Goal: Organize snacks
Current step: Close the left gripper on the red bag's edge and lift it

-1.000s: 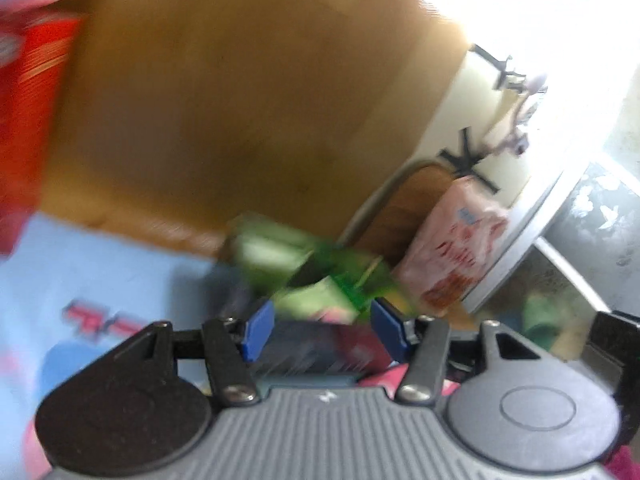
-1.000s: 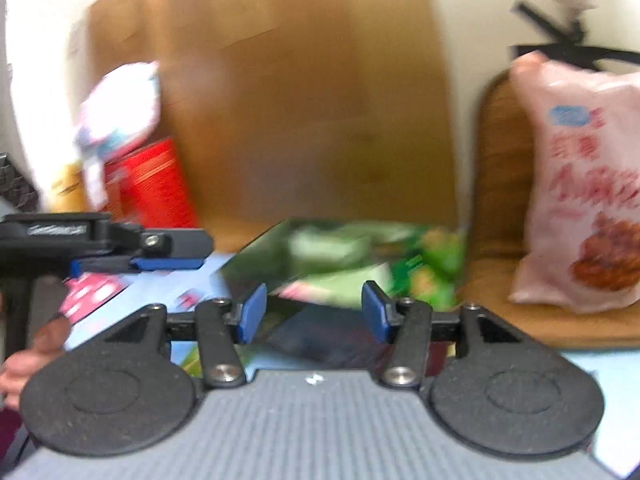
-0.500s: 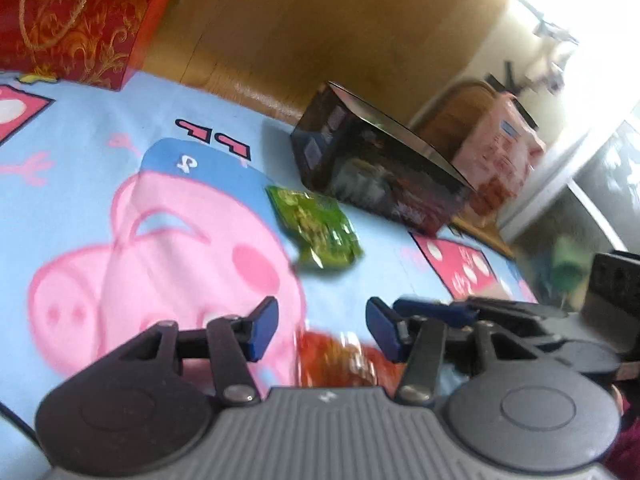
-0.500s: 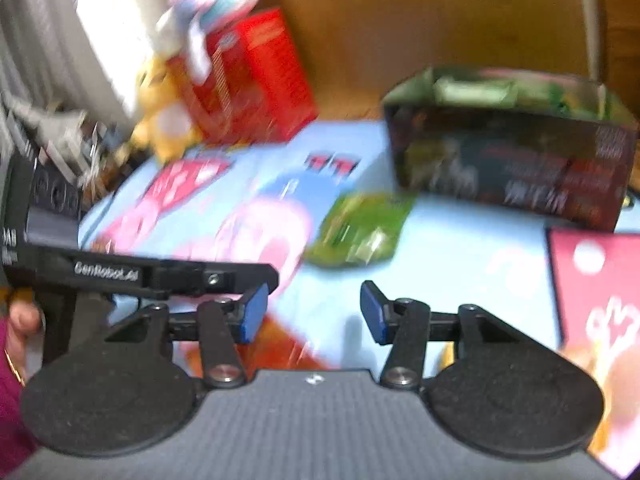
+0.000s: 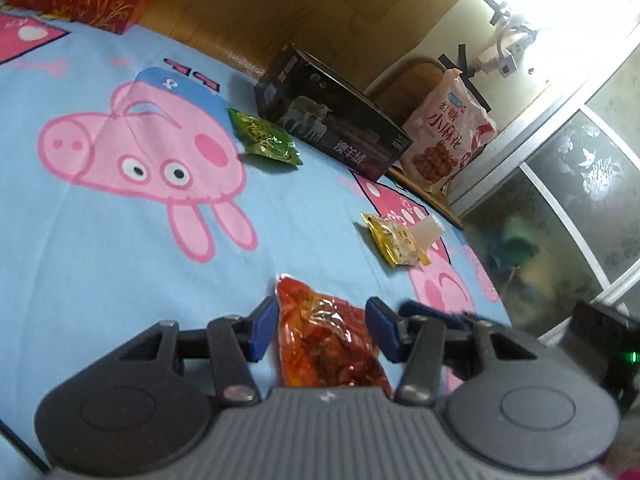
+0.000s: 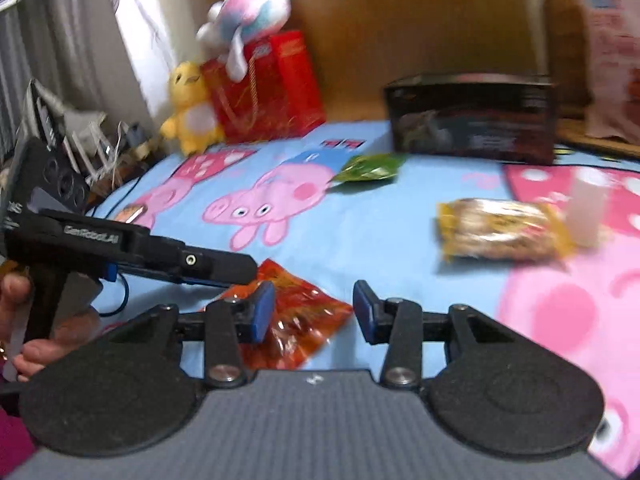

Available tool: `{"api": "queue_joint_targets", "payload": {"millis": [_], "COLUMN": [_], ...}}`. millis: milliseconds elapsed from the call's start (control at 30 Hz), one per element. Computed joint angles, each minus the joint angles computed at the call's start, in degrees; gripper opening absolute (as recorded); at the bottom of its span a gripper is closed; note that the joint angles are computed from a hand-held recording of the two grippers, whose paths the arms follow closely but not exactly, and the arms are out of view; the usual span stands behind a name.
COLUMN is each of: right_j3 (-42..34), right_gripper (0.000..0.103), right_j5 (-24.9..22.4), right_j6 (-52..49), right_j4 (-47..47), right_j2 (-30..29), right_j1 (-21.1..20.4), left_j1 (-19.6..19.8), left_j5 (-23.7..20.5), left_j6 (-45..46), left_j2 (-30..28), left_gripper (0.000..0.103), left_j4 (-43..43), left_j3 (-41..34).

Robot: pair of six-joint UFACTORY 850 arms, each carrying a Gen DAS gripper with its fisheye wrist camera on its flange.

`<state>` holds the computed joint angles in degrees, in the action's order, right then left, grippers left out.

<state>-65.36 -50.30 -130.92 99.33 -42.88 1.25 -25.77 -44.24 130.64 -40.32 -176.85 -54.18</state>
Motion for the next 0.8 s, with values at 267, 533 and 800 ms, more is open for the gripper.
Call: {"api": "queue_joint_targets", "payload": {"millis": [267, 533, 800], "right_j3": [6.57, 10.14, 11.44], "right_gripper": [0.052, 0.035, 0.073], "right_j5": [3.3, 0.74, -2.91], "right_j6": [-19.12, -37.75, -31.94], "right_j4": [7.42, 22.23, 27.41], "right_j2": [2.41, 2.51, 2.71], "right_j1": [1.9, 3.91, 2.15], "left_j1": [-0.86, -2.74, -2.76], "left_j5": [-0.69, 2.81, 4.09], "left_j6": [-5.56, -1.01, 1.72], "left_j2": [-0.66, -1.17, -1.74], "left_gripper": [0.048, 0.041, 0.013], "left_j4": [3.92, -0.2, -0.38], "left_j3": [-0.68, -2.9, -5.61]}}
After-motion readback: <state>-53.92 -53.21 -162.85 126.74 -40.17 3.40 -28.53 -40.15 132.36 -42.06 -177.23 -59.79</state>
